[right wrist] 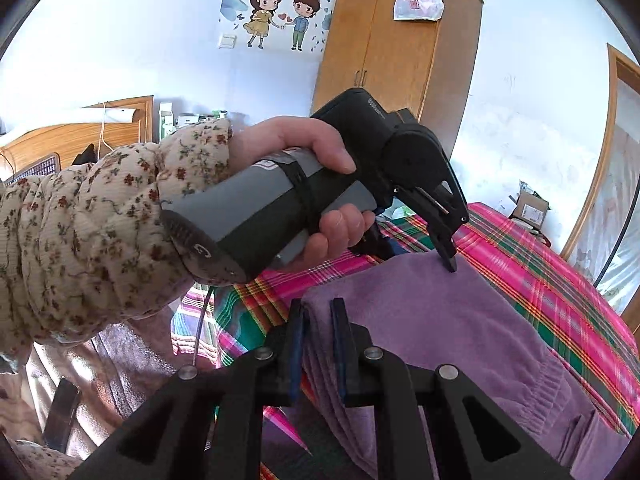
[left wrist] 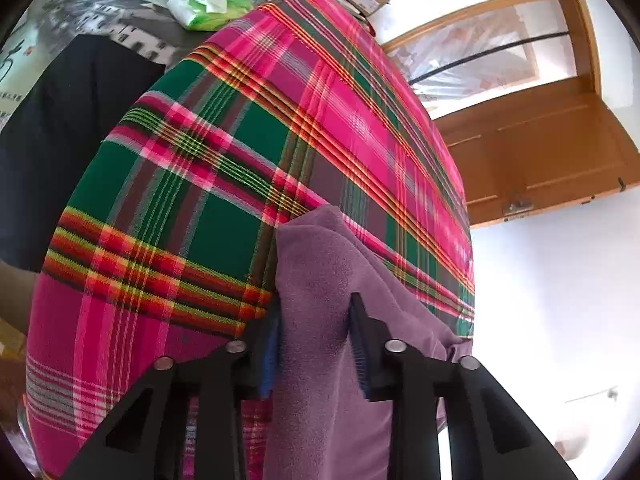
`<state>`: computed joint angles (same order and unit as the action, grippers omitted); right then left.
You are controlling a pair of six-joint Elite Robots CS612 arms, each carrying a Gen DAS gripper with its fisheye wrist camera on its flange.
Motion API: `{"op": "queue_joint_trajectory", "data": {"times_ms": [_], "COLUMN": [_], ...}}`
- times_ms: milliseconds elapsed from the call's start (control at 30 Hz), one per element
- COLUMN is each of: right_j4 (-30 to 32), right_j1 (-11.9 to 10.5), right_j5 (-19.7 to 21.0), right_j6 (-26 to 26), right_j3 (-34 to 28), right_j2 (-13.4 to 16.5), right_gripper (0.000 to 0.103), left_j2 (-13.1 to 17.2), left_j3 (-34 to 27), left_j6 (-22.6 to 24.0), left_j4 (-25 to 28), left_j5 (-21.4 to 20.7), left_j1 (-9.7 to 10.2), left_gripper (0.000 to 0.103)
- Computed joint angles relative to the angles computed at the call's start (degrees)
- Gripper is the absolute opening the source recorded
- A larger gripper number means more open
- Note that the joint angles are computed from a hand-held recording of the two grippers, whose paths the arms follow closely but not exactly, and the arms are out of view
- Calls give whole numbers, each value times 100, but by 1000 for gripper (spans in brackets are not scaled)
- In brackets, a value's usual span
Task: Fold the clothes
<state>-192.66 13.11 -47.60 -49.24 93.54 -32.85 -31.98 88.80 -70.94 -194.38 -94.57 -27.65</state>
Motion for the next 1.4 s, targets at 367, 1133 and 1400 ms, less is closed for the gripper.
{"op": "queue_joint_trajectory", "data": {"times_ms": [367, 1133, 1400], "right_j4": [752, 742, -158], "right_j1": [47, -249, -474], "right_j5": [151, 1138, 1435], "right_j6": [-91, 490, 1128], "right_j3": [-152, -28, 209], "right_j2": [-29, -228, -308], "right_gripper": [13, 13, 13], "left_j2": [-50, -534, -679], "left_j3": [66, 314, 205], "left_j6": [-23, -54, 96], "left_j4": [-22, 156, 214], "left_j5": [116, 822, 1105], "left_j1": [15, -208, -373], "left_gripper": [15, 15, 15]}}
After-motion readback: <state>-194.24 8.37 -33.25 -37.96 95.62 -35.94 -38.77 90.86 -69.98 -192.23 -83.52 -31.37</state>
